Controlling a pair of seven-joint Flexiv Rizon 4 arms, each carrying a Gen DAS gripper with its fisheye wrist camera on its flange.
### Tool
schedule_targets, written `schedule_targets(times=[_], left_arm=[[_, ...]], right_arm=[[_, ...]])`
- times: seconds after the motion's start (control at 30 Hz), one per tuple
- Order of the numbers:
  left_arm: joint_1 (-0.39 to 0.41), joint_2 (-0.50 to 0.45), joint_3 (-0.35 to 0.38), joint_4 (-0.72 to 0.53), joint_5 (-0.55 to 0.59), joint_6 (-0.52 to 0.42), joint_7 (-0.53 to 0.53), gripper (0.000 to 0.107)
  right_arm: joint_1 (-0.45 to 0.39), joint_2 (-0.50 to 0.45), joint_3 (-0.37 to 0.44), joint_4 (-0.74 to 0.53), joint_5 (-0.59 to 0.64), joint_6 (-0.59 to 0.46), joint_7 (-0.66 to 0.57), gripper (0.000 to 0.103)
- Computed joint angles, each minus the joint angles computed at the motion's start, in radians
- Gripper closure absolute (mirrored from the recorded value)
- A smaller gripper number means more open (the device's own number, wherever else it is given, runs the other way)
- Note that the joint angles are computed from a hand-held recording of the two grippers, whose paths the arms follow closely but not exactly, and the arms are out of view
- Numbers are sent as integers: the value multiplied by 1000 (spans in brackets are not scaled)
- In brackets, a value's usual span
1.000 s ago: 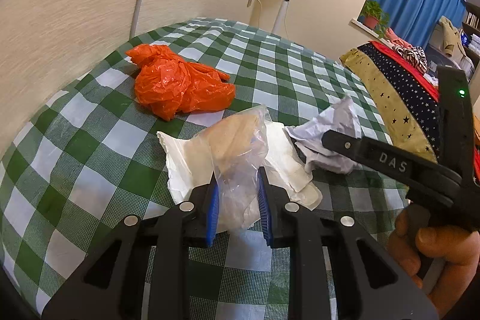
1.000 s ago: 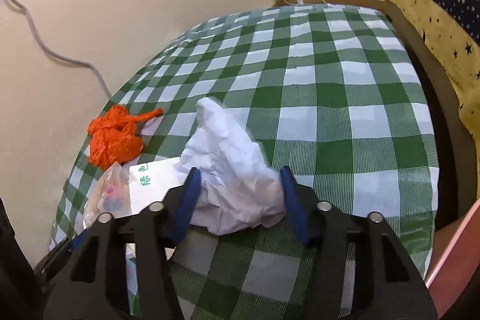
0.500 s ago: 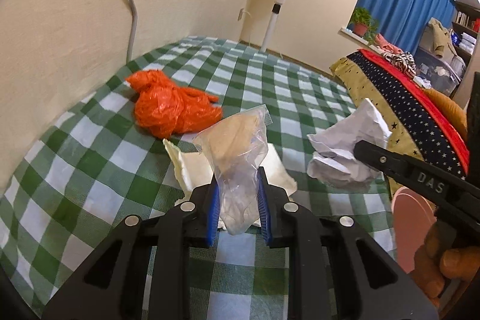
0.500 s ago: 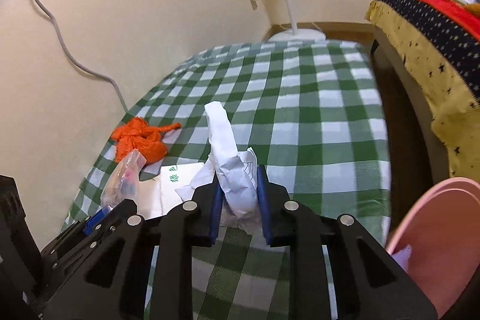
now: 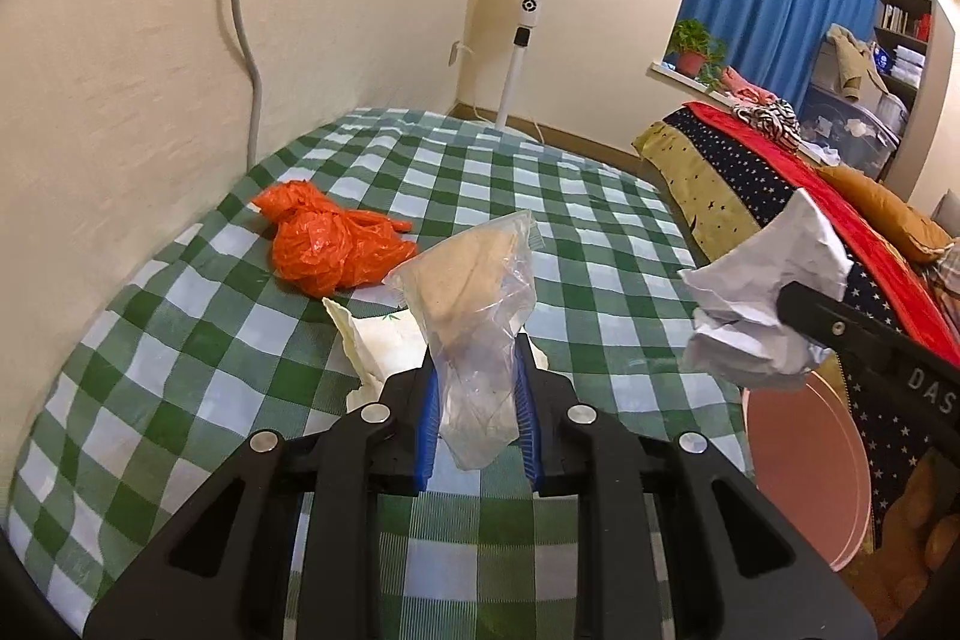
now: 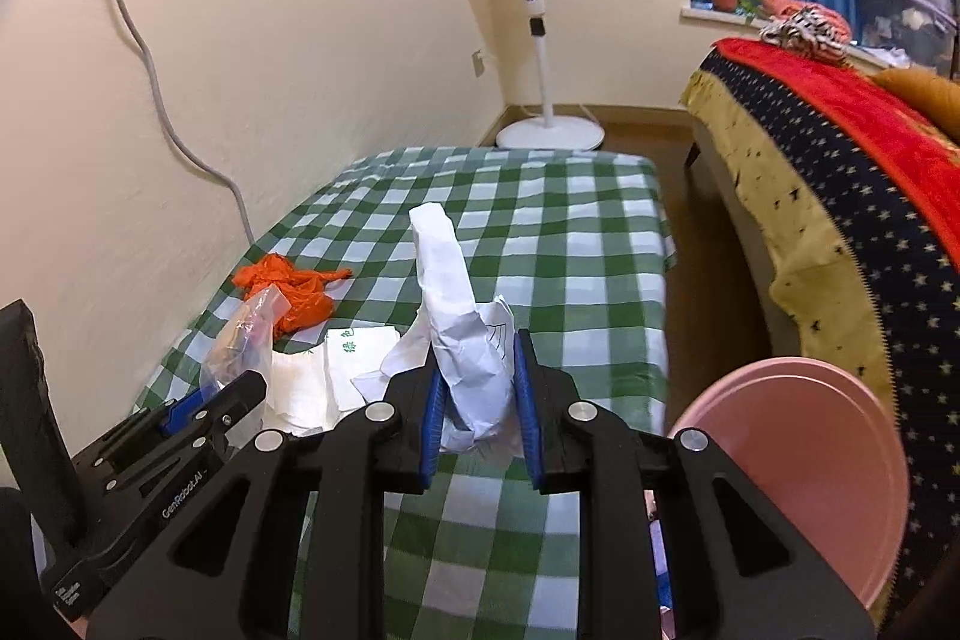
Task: Collect trash
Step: 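Carry the clear bag with the left tool while the right tool carries the white paper toward the bin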
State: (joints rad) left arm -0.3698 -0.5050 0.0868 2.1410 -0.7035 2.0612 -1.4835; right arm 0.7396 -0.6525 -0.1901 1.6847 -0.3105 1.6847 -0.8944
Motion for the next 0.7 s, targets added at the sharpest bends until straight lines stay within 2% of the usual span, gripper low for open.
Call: schedule_targets(times=[0.43, 0.7], left_arm=[[-33, 43, -19, 49, -9, 49, 35, 85], [-36, 53, -49, 61, 5, 73, 40, 85]], right_arm=[[246, 118, -291, 206, 93, 56, 18, 81], [403, 145, -459, 299, 201, 88, -19, 81]])
